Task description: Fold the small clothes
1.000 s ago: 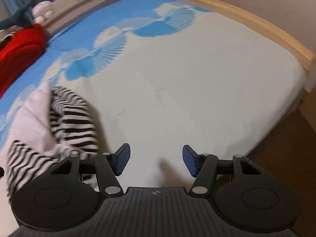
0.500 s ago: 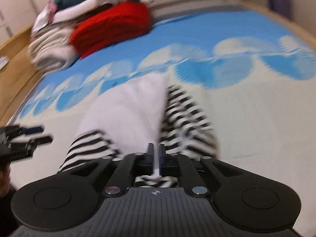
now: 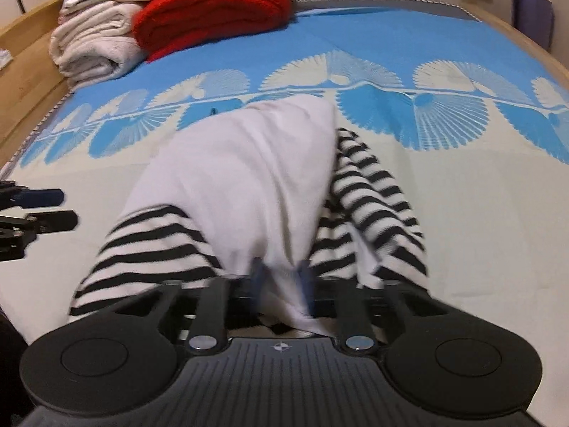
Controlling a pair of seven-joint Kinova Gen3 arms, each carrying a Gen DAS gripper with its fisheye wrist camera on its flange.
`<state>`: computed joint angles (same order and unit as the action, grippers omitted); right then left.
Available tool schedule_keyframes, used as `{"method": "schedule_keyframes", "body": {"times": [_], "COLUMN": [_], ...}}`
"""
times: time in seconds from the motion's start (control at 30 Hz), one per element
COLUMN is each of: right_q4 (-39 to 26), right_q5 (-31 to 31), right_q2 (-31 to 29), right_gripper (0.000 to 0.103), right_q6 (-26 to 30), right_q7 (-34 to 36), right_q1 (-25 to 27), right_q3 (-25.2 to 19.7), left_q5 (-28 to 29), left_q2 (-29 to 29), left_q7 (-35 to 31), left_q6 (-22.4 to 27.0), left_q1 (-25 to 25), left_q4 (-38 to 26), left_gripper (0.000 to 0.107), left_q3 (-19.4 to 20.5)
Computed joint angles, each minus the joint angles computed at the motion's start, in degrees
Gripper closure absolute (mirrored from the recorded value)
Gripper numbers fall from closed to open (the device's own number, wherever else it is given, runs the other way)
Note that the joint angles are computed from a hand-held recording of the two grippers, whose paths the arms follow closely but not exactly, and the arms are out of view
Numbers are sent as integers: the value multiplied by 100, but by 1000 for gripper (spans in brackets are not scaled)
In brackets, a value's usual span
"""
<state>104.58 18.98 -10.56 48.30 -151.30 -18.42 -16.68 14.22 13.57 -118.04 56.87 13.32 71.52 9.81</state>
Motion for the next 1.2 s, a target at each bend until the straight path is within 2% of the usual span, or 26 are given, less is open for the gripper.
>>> {"method": "schedule_keyframes", "body": {"times": [0.07, 0.13, 0.2, 0.27, 0.37, 0.47, 0.53, 0.6, 0.7, 0.83, 1.03, 1.07, 1.1, 1.13, 1.2], "right_q4": [162, 404, 570, 793, 1009, 893, 717, 555, 299, 77, -193, -245, -295, -304, -388], "right_q5": [152, 251, 77, -154, -553, -1214, -1523, -1787, -1988, -1630, -1161, -1113, -1069, -1013, -919], "right_q2": [-154, -634, -1165, -1695, -2174, -1908, -1566, -1340, -1070, -619, -85, -7, 59, 106, 213], "right_gripper": [100, 101, 101, 101, 101, 101, 101, 101, 101, 101, 101, 101, 101, 101, 101], "right_q6": [-316, -760, -990, -1167, -925, -279, 40, 170, 444, 881, 1367, 1476, 1563, 1592, 1709], "right_q7": [-216, -682, -1148, -1495, -1318, -658, -198, 212, 515, 345, -160, -211, -267, -337, -480], "right_q1": [269, 800, 1261, 1498, 2023, 1928, 2088, 2503, 3001, 3021, 2489, 2396, 2376, 2291, 2215], "right_q3": [-253, -582, -585, -481, -644, -412, -527, -789, -1131, -1478, -1477, -1468, -1505, -1482, -1505], "left_q5": [39, 115, 256, 426, 789, 1188, 1356, 1215, 868, 1012, 1008, 1004, 1013, 1075, 1204], "left_q2": [106, 191, 264, 341, 493, 702, 875, 1084, 1198, 1422, 1638, 1663, 1653, 1649, 1649], "left_q7": [223, 413, 526, 567, 577, 704, 845, 1034, 1398, 1815, 2229, 2245, 2210, 2112, 1899], "left_q6": [233, 443, 629, 819, 1209, 1626, 1926, 2298, 2461, 2678, 2714, 2663, 2600, 2525, 2502], "left_q1": [-11, -48, -124, -210, -358, -454, -454, -297, -31, -84, 26, 53, 59, 28, -49], "left_q4": [-169, -311, -432, -545, -715, -898, -1047, -1283, -1354, -1442, -1514, -1482, -1419, -1361, -1371], "left_gripper": [53, 53, 53, 51, 39, 35, 31, 24, 18, 17, 16, 17, 23, 33, 59], "left_q3": [-29, -42, -31, 0, 84, 168, 209, 200, 88, 107, 132, 145, 166, 209, 294]}}
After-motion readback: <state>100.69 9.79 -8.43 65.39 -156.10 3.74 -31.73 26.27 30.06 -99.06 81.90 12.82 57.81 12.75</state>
